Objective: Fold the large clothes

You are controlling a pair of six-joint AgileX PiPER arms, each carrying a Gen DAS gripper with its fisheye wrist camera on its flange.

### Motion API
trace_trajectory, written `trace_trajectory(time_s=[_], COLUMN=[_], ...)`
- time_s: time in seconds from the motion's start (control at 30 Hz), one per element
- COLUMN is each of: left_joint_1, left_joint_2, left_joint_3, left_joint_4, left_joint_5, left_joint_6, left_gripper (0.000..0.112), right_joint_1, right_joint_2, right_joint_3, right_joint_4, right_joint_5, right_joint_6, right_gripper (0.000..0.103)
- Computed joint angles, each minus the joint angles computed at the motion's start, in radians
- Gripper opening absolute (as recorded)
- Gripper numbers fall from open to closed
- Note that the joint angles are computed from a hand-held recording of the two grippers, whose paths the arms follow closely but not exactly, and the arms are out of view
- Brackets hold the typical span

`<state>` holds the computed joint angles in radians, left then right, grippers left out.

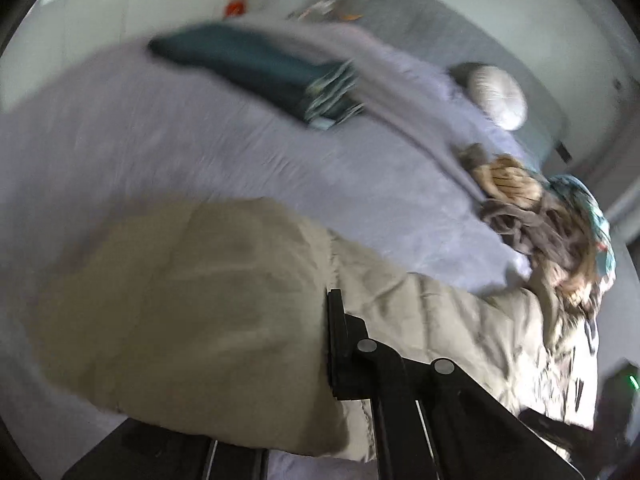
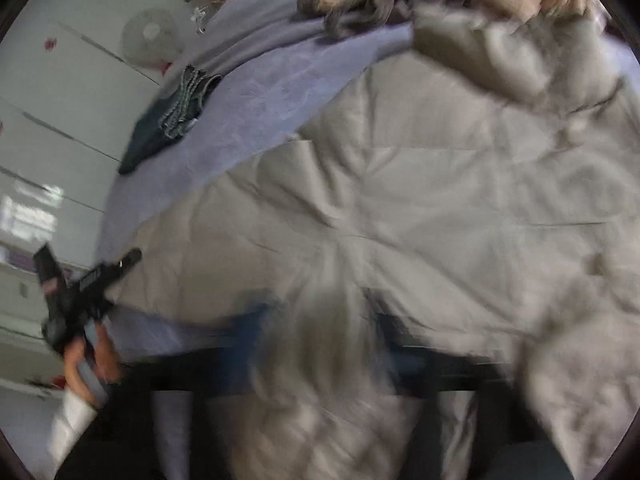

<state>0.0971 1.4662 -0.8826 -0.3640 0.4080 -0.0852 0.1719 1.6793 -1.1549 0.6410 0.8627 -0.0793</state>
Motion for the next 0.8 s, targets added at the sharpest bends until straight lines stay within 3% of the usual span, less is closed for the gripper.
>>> trace_trajectory(time_s=[0.13, 0.23, 0.33, 0.43, 0.57, 0.67, 0.73, 0.8], left_joint_1=[-0.112, -0.219, -0.383, -0.531, -0.686, -0.788, -0.854, -0.911], left_joint_2=[-0.075, -0.087, 0.021, 0.146, 0.364, 0.528, 0.666, 0.836], left_joint_3=[-0.075, -0.159, -0.310, -0.466, -0.734, -0.931, -1.088, -1.288], left_joint_4=[0.150, 0.205, 0.322, 0.374, 0.367, 0.412, 0.466, 0.519], left_joint_5=[0.037, 0.081, 0.111, 0.138, 0.249, 0.344, 0.440, 0.605], left_joint_6=[-0.113, -0.138, -0.263, -0.341, -0.375, -0.420, -0.440, -0.445], left_gripper=[0.007, 0.007, 0.007, 0.007, 0.007, 0.008, 0.008, 0.008], right_joint_1=[0.029, 0.041, 0.048, 0.016, -0.133, -0.381, -0.495, -0.600], right_joint_2=[0.119, 0.205, 0.244, 0.242, 0.129, -0.015, -0.083, -0.122], right_joint_3=[-0.011, -0.026, 0.010, 0.027, 0.103, 0.166, 0.154, 0.137], right_joint_4=[0.189, 0.303, 0.379, 0.422, 0.355, 0.220, 0.090, -0.008], right_joint_5=[-0.072, -0.063, -0.078, -0.006, 0.133, 0.246, 0.274, 0.294], right_joint_6=[-0.106, -0.190, -0.254, -0.318, -0.319, -0.312, -0.314, -0.342], right_gripper=[0.006, 0.006, 0.005, 0.005, 0.005, 0.005, 0.007, 0.009])
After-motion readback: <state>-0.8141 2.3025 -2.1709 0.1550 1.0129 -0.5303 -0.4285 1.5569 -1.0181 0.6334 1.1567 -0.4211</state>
